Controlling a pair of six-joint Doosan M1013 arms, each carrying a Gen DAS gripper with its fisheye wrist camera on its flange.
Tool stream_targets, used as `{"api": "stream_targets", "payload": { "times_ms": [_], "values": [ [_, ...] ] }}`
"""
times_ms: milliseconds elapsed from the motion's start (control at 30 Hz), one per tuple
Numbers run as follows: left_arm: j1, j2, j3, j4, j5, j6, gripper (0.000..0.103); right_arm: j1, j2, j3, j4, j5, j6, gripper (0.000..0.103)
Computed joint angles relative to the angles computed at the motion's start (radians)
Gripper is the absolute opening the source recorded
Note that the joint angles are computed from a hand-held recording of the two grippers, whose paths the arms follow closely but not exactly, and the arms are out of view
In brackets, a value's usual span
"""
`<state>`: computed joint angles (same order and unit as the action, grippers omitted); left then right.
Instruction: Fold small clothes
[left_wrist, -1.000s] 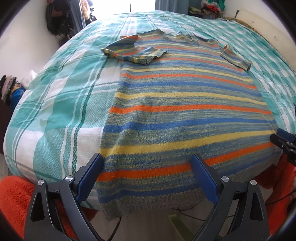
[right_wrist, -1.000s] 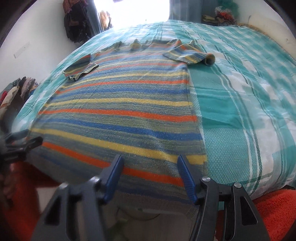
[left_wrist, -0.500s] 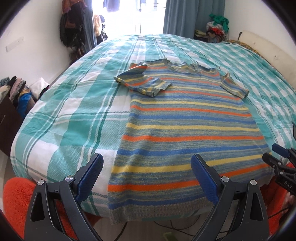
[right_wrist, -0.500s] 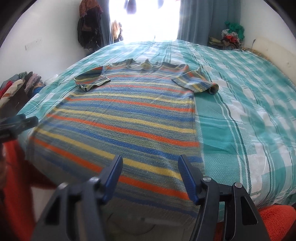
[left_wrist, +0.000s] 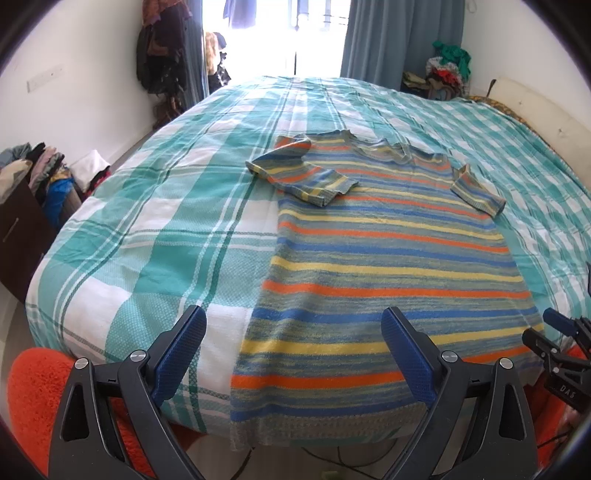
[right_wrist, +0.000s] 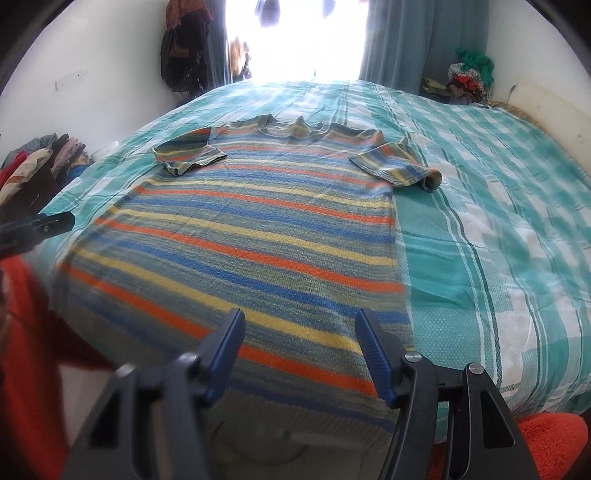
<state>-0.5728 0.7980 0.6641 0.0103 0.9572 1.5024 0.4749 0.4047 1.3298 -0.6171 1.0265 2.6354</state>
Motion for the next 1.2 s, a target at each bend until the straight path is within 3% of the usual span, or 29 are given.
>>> {"api": "stream_targets", "payload": {
  "times_ms": [400, 533, 667, 800, 833, 900, 967, 1133, 1167, 1200],
  "values": [
    [-0.001, 0.001, -0.002, 0.013, -0.007, -0.013, 0.097, -0.004, 0.008, -0.008, 0.029, 0.008, -0.026, 0.062],
    [0.0, 0.002, -0.006, 0.032, 0.004, -0.023, 0.097, -0.039, 0.007, -0.005, 0.186, 0.042, -0.072, 0.062],
    [0.004, -0.015, 0.028, 0.059, -0.032, -0.051, 0.098, -0.087, -0.056, 0.046, 0.297, 0.055, -0.003, 0.062],
    [0.007, 0.012, -0.013, 0.047, 0.021, -0.069, 0.098, -0.125, -0.069, -0.029, 0.203, 0.074, -0.166, 0.062],
    [0.007, 0.02, -0.027, 0.041, 0.04, -0.07, 0.098, -0.139, -0.059, -0.06, 0.178, 0.063, -0.23, 0.067],
    [0.006, 0.022, -0.033, 0.033, 0.044, -0.075, 0.098, -0.181, -0.017, -0.127, 0.208, 0.026, -0.419, 0.075],
    [0.002, 0.013, -0.018, 0.047, 0.03, -0.076, 0.098, -0.221, 0.046, -0.193, 0.239, 0.008, -0.567, 0.075],
    [-0.006, 0.005, 0.0, 0.109, 0.031, -0.079, 0.098, -0.276, 0.239, -0.358, 0.231, 0.073, -0.681, 0.056],
    [-0.006, 0.013, -0.013, 0.119, 0.052, -0.077, 0.098, -0.288, 0.268, -0.381, 0.247, 0.104, -0.673, 0.047],
    [-0.005, 0.02, -0.026, 0.126, 0.071, -0.079, 0.098, -0.304, 0.28, -0.388, 0.283, 0.119, -0.654, 0.025]
  ]
}}
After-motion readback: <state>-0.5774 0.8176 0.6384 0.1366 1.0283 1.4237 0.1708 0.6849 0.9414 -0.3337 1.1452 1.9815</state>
